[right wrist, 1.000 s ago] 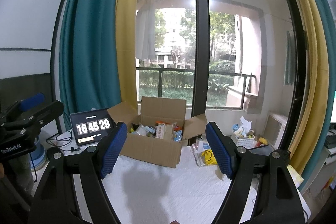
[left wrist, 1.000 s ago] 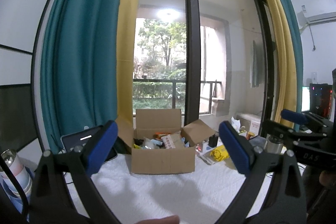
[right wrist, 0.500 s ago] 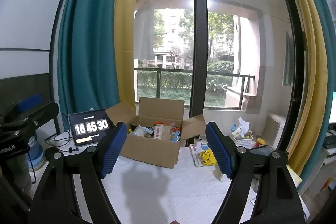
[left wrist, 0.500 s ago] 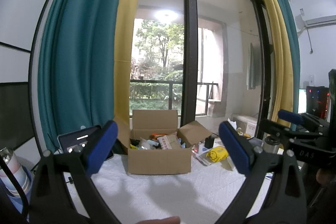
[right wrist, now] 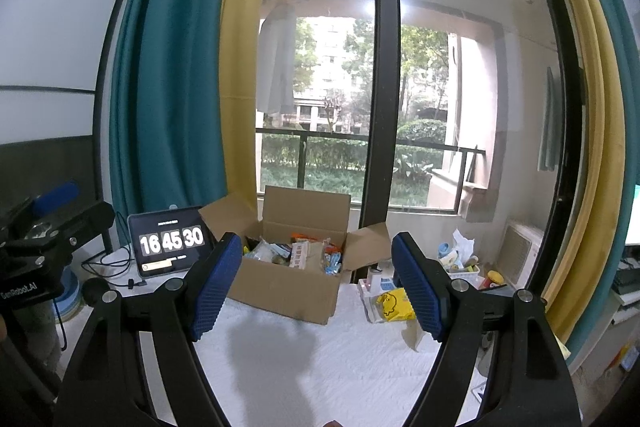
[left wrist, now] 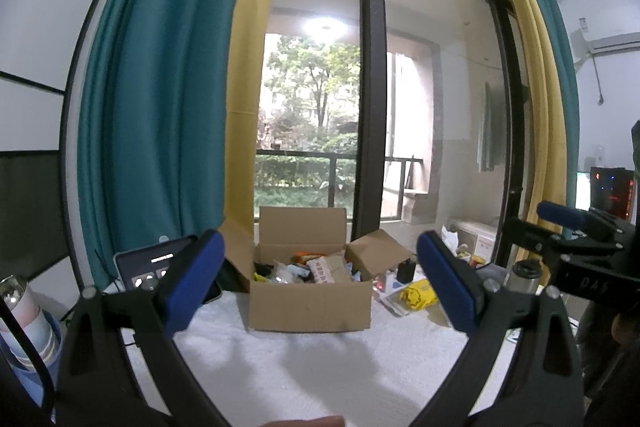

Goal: Organize snacks

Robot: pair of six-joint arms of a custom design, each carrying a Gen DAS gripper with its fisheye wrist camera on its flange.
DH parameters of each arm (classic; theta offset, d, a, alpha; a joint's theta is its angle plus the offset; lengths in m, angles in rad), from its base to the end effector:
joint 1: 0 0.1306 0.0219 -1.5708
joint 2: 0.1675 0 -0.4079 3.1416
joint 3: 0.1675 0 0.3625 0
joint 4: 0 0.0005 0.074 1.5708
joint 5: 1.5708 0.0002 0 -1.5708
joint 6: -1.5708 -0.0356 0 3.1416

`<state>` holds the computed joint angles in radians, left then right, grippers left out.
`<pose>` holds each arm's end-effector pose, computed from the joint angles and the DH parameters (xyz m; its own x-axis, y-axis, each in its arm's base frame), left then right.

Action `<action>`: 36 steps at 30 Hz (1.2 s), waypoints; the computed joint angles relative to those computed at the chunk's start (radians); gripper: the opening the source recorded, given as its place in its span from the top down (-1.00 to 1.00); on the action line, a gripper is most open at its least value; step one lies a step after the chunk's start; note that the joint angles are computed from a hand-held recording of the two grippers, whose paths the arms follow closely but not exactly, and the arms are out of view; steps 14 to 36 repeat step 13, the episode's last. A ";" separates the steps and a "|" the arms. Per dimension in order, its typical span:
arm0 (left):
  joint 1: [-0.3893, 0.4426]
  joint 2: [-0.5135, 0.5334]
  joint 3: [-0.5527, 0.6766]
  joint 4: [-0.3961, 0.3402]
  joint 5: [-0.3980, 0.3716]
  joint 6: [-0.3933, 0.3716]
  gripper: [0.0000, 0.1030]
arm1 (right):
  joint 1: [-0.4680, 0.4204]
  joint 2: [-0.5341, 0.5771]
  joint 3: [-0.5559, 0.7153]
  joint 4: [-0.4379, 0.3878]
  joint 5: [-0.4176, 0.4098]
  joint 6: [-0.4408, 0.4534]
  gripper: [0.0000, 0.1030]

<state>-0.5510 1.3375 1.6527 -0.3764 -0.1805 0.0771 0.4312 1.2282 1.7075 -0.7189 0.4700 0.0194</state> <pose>0.3852 -0.2298 0.6431 -0.0799 -0.0399 -0.9960 0.3573 0.9317 -0.0659 0.3478 0.1417 0.6741 -0.2161 -0.1184 -0.9692 0.0229 0.9917 -0.1263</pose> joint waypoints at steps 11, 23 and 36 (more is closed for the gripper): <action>0.022 0.033 0.042 -0.061 0.063 0.055 -0.90 | -0.007 0.030 0.036 -0.035 -0.028 0.005 -0.55; 0.023 0.039 0.047 -0.060 0.056 0.053 -0.90 | -0.010 0.034 0.042 -0.039 -0.034 0.010 -0.55; 0.023 0.039 0.047 -0.060 0.056 0.053 -0.90 | -0.010 0.034 0.042 -0.039 -0.034 0.010 -0.55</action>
